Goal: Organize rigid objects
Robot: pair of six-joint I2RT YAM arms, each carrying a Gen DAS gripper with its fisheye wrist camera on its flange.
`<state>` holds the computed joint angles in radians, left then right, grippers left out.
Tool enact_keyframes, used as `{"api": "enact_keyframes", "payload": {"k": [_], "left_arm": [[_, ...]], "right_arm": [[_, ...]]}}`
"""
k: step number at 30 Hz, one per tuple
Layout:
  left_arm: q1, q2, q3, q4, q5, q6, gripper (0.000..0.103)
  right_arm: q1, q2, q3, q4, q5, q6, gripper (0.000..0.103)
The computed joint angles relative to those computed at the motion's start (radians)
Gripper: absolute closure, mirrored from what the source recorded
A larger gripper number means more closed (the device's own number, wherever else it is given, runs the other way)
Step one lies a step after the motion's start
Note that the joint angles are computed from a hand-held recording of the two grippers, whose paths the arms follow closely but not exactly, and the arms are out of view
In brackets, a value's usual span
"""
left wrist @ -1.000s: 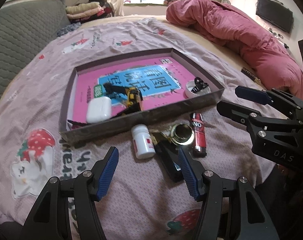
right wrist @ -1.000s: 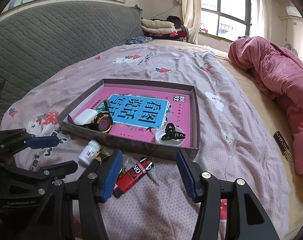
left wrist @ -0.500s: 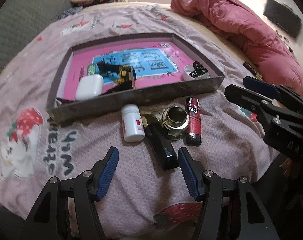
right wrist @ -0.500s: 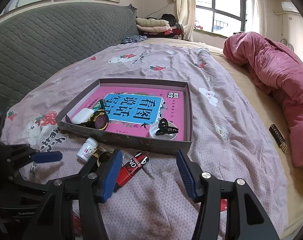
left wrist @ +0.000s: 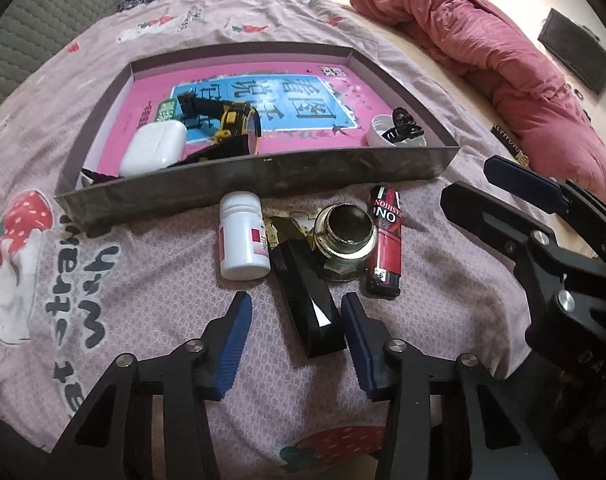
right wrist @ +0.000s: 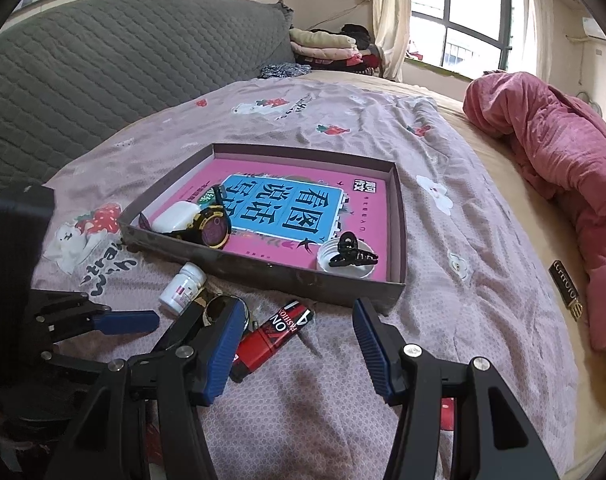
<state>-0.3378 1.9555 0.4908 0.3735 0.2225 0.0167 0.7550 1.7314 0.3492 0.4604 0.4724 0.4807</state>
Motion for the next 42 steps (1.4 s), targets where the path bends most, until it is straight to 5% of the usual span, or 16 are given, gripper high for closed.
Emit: {"api": "enact_keyframes", "payload": {"k": [14,42], "left_arm": [[0.083,0.053,0.076,-0.052,0.037,0.03,0.072],[0.142,0.096,0.155,-0.163,0.136,0.121,0.072]], "right_arm": [[-0.003,0.119,0.074,0.004,-0.084,-0.091,0.047],[-0.077,0.3,0.193,0.068,-0.272,-0.261,0.047]]}}
